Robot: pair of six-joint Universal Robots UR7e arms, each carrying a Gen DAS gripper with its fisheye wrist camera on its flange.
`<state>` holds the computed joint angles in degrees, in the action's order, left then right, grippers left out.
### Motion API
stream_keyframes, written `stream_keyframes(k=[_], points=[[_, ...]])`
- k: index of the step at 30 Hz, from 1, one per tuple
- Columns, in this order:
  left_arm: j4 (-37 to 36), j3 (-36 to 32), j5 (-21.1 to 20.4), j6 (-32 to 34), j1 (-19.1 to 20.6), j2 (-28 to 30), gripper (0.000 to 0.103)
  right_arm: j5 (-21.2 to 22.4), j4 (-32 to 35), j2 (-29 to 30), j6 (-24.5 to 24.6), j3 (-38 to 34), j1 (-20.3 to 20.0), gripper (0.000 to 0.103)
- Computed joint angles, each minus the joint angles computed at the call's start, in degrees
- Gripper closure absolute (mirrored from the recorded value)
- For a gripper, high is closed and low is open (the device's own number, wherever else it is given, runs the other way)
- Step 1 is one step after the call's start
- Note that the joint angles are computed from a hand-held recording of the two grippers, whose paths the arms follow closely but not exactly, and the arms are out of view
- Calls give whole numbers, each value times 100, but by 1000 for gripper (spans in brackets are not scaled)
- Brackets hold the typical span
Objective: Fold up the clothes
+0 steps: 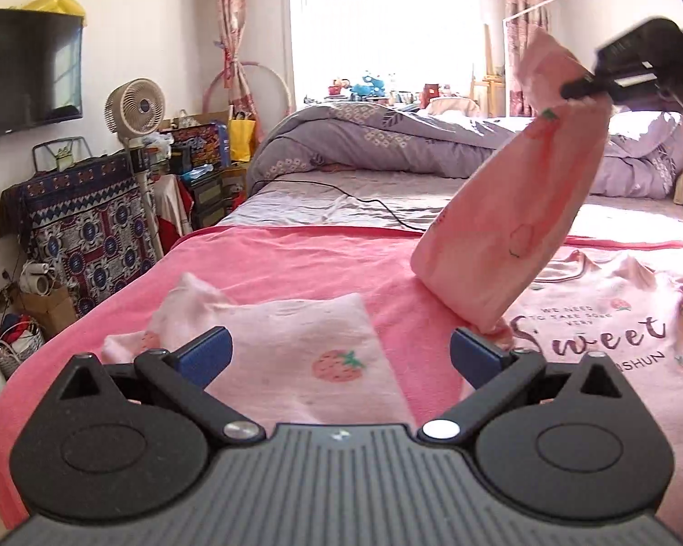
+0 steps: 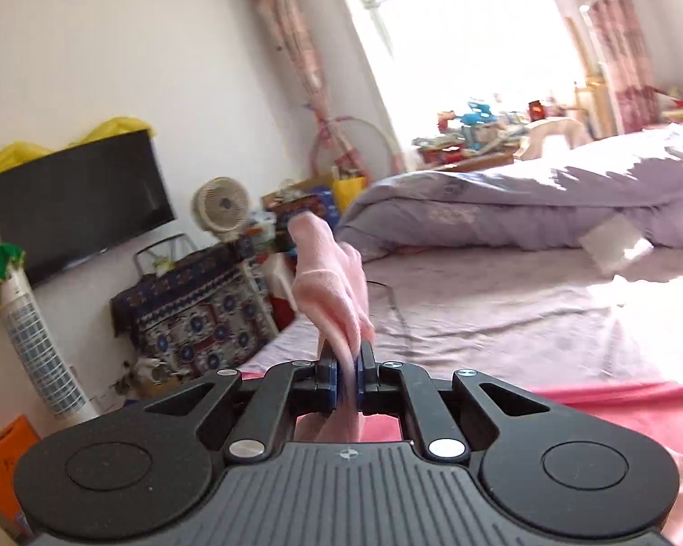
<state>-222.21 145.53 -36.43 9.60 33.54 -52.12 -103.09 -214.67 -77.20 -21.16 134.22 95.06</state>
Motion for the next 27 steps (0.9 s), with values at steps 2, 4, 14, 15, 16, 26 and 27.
stream_keyframes(k=[2, 4, 14, 15, 16, 26, 27], points=[[196, -110, -65, -45, -92, 145, 1, -118, 50, -576, 111, 559, -648, 90], [516, -234, -142, -138, -164, 296, 1, -121, 296, -830, 231, 783, -1225, 89], [1419, -1613, -117, 431, -194, 1565, 0, 1033, -158, -467, 766, 519, -1620, 90], [1514, -1864, 105, 450, -155, 1765, 0, 1237, -284, -468, 738, 441, -1491, 90], [1616, -2122, 327, 467, -117, 1963, 0, 1391, -313, -543, 685, 404, -1397, 90], [661, -3269, 2051, 645, 407, 2653, 0, 1112, -179, -919, 133, 668, -1877, 90], [666, -3209, 2055, 502, 456, 2541, 0, 1022, 1, -905, 201, 700, -2001, 90]])
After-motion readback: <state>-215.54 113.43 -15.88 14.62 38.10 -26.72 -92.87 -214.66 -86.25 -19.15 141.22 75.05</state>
